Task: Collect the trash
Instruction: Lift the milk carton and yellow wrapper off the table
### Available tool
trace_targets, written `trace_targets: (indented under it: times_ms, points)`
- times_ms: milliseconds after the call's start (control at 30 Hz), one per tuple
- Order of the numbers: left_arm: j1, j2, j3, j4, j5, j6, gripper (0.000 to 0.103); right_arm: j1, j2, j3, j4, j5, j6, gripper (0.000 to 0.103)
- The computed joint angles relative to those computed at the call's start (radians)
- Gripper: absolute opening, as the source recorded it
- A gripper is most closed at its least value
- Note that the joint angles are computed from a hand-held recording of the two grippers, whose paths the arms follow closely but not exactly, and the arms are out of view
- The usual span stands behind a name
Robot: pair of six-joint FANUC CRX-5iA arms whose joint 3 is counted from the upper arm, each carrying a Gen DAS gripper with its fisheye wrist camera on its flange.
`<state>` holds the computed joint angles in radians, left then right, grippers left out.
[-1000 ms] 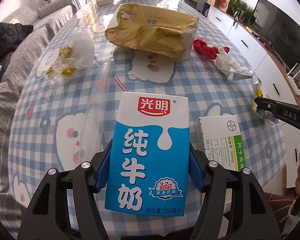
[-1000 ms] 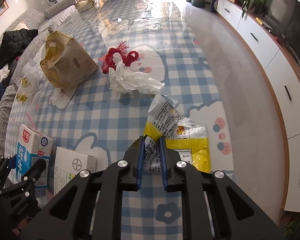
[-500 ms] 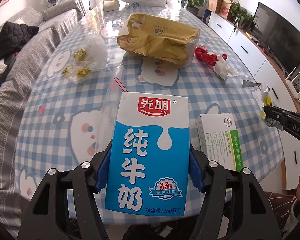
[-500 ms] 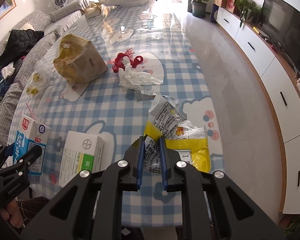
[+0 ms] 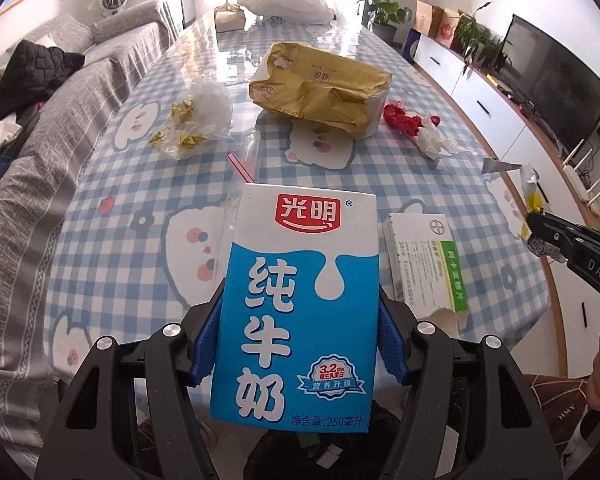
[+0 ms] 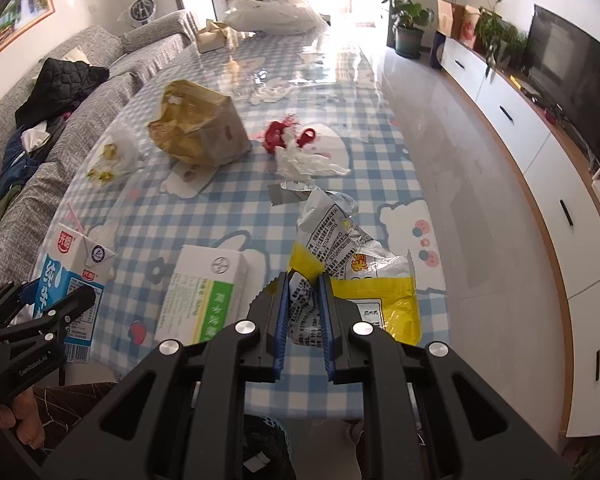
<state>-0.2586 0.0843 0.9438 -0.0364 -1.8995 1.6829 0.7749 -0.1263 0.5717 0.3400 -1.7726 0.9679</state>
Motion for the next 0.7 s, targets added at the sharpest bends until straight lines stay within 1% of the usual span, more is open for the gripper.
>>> trace_targets:
  times_ms: [167,333,433,700]
  points:
    - [0.005,-0.016,-0.008,0.001,0.000,0.007,0.063,0.072,-0.018,-0.011,0.043,0.003,-0.024,0.013]
    - [0.014,-0.060,-0.057,0.020,0.015,0.013,0.063,0.148,-0.055,-0.061,0.079,0.000,-0.067,0.014]
    - [0.010,-0.084,-0.078,0.021,0.022,0.017,0.063,0.206,-0.079,-0.098,0.121,-0.003,-0.093,0.014]
    - [0.016,-0.137,-0.131,0.041,0.034,0.034,0.063,0.318,-0.132,-0.154,0.161,-0.009,-0.169,0.014]
